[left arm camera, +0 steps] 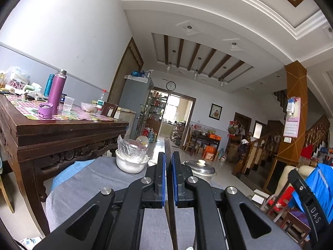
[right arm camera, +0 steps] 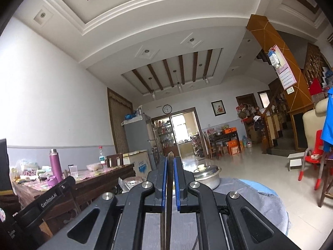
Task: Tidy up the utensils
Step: 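Lower the chopsticks into the dark cup and open both grippers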
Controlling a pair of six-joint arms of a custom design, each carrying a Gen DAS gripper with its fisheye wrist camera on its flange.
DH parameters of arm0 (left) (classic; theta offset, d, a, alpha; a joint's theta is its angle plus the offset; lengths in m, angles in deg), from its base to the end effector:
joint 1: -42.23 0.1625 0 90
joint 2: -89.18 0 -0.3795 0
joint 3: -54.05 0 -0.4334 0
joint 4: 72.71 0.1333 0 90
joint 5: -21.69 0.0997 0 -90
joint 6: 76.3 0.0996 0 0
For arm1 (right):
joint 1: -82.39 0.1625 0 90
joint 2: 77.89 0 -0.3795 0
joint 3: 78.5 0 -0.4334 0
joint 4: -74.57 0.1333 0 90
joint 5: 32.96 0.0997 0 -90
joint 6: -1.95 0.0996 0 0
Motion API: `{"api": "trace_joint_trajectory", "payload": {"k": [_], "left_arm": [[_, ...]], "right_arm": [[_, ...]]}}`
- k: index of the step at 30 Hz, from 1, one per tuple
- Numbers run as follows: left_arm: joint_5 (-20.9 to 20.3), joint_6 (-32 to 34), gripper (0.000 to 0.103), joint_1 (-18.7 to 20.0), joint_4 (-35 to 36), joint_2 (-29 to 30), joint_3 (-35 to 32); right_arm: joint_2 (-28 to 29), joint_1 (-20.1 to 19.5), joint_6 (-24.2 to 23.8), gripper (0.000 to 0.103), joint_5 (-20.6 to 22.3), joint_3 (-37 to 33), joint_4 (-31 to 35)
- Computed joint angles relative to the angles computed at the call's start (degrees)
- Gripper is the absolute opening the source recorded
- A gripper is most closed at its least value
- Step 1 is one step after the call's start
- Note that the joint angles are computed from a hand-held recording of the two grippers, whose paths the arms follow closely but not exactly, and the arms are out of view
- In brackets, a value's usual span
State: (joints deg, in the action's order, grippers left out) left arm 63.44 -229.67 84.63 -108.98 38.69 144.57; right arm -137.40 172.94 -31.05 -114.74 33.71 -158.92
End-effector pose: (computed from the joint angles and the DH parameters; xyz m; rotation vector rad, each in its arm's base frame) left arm -0.3274 -0.5801 0.0727 0.5064 1.9777 -1.8869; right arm 0.1528 -0.5509 0.2458 0.7211 -1.8842 1.9992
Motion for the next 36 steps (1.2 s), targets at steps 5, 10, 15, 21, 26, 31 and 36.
{"api": "trace_joint_trajectory", "payload": {"k": [5, 10, 15, 21, 26, 31, 36], "left_arm": [[0.2, -0.2, 0.006, -0.7, 1.7, -0.6, 0.7], [0.0, -0.9, 0.007, -1.3, 3.7, -1.0, 1.1], [-0.5, -1.1, 0.007, -1.9, 4.8, -1.2, 1.4], [-1.2, -0.9, 0.007, -2.3, 6.1, -0.9, 1.1], [-1.3, -1.3, 0.007, -2.5, 7.2, -0.9, 1.0], [-1.7, -1.3, 0.007, -2.9, 8.0, -0.7, 0.9], [-2.1, -2.0, 0.007, -3.0, 9.2, -0.6, 0.5]], "right_arm": [[-1.4, -0.1, -1.2, 0.007, 0.9, 1.7, 1.0], [-2.9, -0.3, -1.8, 0.007, 1.7, 3.1, 2.9], [-3.9, -0.8, -1.7, 0.007, 2.0, 4.2, 4.4], [-5.2, -1.3, -0.5, 0.008, 2.0, 4.7, 7.1], [-5.6, -1.5, -0.1, 0.008, 2.5, 5.3, 8.0], [-5.6, -1.7, -0.1, 0.008, 2.8, 5.4, 8.5], [-6.0, -1.7, 0.2, 0.008, 3.1, 5.7, 9.1]]}}
